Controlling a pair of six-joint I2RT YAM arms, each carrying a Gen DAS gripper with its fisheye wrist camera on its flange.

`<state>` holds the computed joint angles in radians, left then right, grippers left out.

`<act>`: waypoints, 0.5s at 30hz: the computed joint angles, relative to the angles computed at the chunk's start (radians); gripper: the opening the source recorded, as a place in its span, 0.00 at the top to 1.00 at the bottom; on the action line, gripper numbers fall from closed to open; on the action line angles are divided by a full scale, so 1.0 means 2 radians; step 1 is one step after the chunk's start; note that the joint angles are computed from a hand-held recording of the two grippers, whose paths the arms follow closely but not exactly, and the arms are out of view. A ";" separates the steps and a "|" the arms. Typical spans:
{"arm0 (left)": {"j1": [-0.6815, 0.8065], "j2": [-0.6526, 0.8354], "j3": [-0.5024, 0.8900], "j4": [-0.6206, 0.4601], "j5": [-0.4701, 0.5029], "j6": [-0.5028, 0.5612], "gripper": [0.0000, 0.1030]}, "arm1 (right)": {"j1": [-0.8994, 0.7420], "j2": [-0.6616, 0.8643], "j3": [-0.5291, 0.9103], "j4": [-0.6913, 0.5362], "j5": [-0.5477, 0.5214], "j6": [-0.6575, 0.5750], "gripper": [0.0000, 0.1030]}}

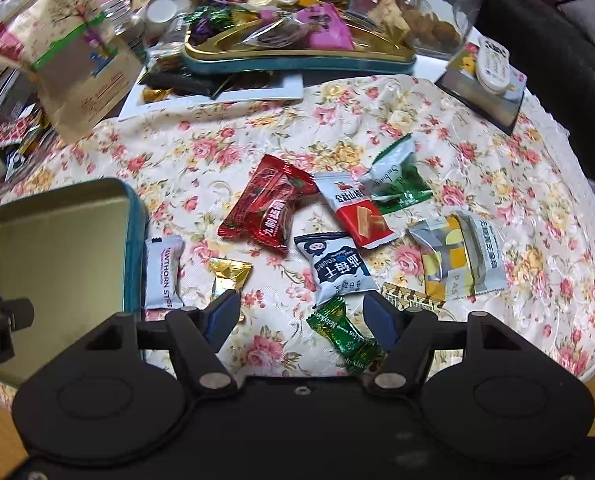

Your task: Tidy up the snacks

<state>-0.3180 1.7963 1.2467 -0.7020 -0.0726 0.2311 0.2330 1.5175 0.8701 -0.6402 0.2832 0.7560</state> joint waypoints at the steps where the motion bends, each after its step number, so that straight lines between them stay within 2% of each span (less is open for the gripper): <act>1: 0.000 -0.002 -0.002 0.004 -0.002 0.001 0.66 | 0.006 -0.001 -0.002 0.003 0.009 0.002 0.33; 7: -0.004 -0.008 -0.015 0.023 -0.018 0.003 0.66 | 0.013 -0.012 -0.010 0.017 0.039 0.004 0.46; 11: -0.008 -0.011 -0.016 0.023 -0.015 0.000 0.66 | 0.010 -0.008 -0.010 0.018 0.055 0.011 0.46; 15: -0.014 -0.015 -0.013 0.018 -0.007 -0.005 0.66 | -0.003 -0.008 -0.011 0.017 0.050 0.011 0.46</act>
